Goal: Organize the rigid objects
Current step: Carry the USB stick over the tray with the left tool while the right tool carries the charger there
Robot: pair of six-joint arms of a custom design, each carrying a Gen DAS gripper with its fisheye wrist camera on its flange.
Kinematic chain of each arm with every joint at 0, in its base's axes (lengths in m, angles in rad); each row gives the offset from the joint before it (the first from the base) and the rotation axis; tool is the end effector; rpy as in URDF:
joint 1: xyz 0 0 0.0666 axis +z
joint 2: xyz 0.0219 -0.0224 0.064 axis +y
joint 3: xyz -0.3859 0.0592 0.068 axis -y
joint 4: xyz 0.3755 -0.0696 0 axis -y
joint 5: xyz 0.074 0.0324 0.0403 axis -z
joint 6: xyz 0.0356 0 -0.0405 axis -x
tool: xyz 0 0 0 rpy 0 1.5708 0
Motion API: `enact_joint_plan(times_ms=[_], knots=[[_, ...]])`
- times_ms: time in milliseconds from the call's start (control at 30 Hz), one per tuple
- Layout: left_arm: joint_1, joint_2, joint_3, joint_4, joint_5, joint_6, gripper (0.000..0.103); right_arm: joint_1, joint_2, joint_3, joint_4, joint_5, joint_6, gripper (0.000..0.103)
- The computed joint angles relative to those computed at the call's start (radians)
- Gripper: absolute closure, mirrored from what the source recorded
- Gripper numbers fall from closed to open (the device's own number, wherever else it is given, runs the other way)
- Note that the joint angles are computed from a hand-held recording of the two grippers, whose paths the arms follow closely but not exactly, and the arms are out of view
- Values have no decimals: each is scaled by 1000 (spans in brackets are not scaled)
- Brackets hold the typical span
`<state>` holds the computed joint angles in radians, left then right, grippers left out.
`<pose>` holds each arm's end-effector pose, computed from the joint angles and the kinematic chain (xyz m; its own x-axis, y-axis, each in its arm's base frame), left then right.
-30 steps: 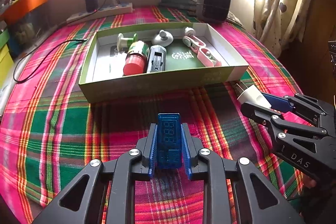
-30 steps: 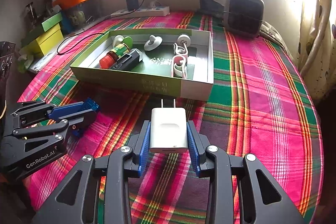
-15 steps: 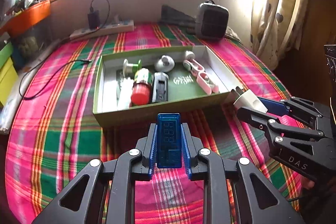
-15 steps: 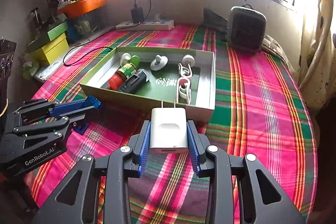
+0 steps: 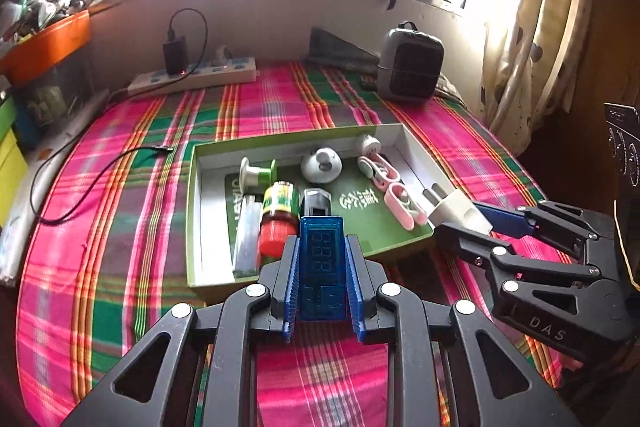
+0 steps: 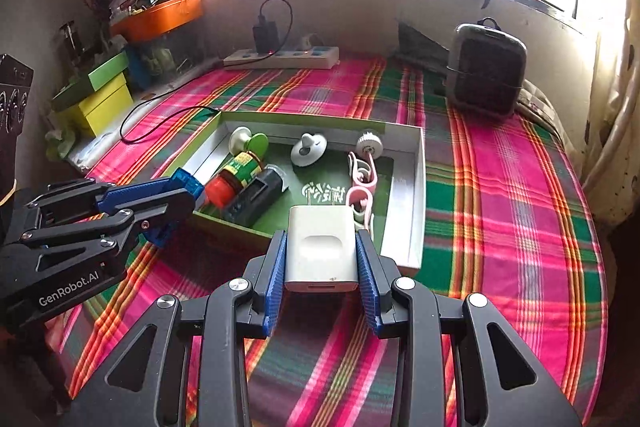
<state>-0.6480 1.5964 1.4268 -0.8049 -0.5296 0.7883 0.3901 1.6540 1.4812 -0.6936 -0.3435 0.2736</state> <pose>0.4320 -0.3050 0.3645 -0.6741 -0.2573 -0.6924 -0.2600 0.9600 -0.1035 0.5146 0.2241 0.3629 -0.5273 -0.4919 -0.6928 -0.7294 0.6803 0.0721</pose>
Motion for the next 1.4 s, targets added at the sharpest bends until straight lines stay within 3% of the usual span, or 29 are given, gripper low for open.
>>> enact_joint_plan(times_ms=[633,1400], knots=[[61,58,29,40,66,-53,82,16,222,287,-154,-54,-5,68],[88,84,32,51,93,-65,82,46,299,345,-181,7,31,68]])
